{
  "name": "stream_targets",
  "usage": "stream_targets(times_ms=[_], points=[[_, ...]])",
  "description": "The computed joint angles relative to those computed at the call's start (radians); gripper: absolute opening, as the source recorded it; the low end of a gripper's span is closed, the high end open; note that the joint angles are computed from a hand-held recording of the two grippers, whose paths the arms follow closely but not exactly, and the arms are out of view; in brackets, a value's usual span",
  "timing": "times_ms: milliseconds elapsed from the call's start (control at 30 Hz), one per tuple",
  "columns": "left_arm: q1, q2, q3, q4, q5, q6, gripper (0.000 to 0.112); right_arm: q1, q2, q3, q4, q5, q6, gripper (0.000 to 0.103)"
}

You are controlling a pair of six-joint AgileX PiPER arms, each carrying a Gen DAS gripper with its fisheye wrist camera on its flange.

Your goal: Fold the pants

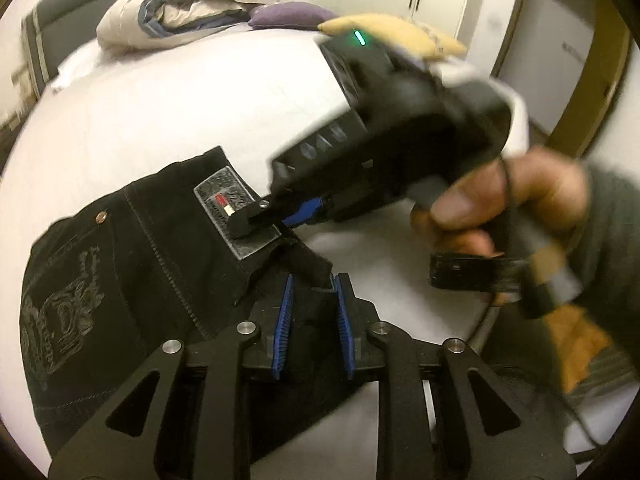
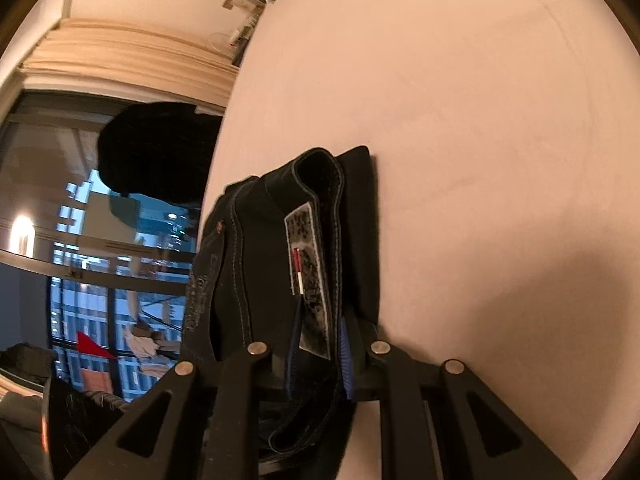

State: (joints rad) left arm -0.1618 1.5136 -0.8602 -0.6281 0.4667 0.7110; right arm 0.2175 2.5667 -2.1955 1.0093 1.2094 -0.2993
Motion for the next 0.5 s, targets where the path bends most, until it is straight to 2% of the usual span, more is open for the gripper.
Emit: stream_targets(times_ms=[67,100,133,167,200,233,300,367,400,433,467,500], points=[[0.106,-0.073,0.015,-0.118,0.101,0.127,0.024,-0.008,-0.015,0.036,0.029,-0.009,-0.017,0.021],[0.177,-0.114,0.025,-0.166,0.157,0.189,0.033,-0.011,-0.028,0.057,0.033,-0.018,-0.019,0.023],[0.258,-0.137,0.025,-0.215,0.224,0.253,0.060,-0.016,-0.054,0.094,0.031,-0.037,-0.020,0.025],[0.345,-0.155,0.030,-0.260,0.287,0.317,0.076,-0.022,-0.093,0.144,0.020,-0.068,-0.017,0.028],[0.445,-0.168,0.033,-0.307,0.342,0.375,0.093,-0.028,-0.141,0.201,-0.017,-0.111,0.003,0.039],[0.545,-0.171,0.028,-0.335,0.369,0.392,0.095,-0.039,-0.183,0.258,-0.021,-0.139,0.001,0.042],[0.716,-0.071,-0.057,-0.360,0.497,0.417,0.095,-0.052,-0.252,0.344,0.006,-0.173,-0.035,0.042],[0.802,0.023,-0.134,-0.371,0.550,0.396,0.094,-0.035,-0.304,0.373,0.035,-0.168,-0.082,0.041],[0.828,0.081,-0.192,-0.376,0.574,0.372,0.083,-0.017,-0.315,0.362,0.034,-0.163,-0.088,0.037],[0.840,0.164,-0.276,-0.369,0.619,0.343,0.063,0.009,-0.317,0.331,0.018,-0.158,-0.085,0.033],[0.839,0.240,-0.357,-0.356,0.667,0.322,0.050,0.039,-0.301,0.271,-0.002,-0.143,-0.068,0.026],[0.830,0.299,-0.421,-0.342,0.699,0.298,0.029,0.057,-0.277,0.217,-0.011,-0.127,-0.052,0.022]])
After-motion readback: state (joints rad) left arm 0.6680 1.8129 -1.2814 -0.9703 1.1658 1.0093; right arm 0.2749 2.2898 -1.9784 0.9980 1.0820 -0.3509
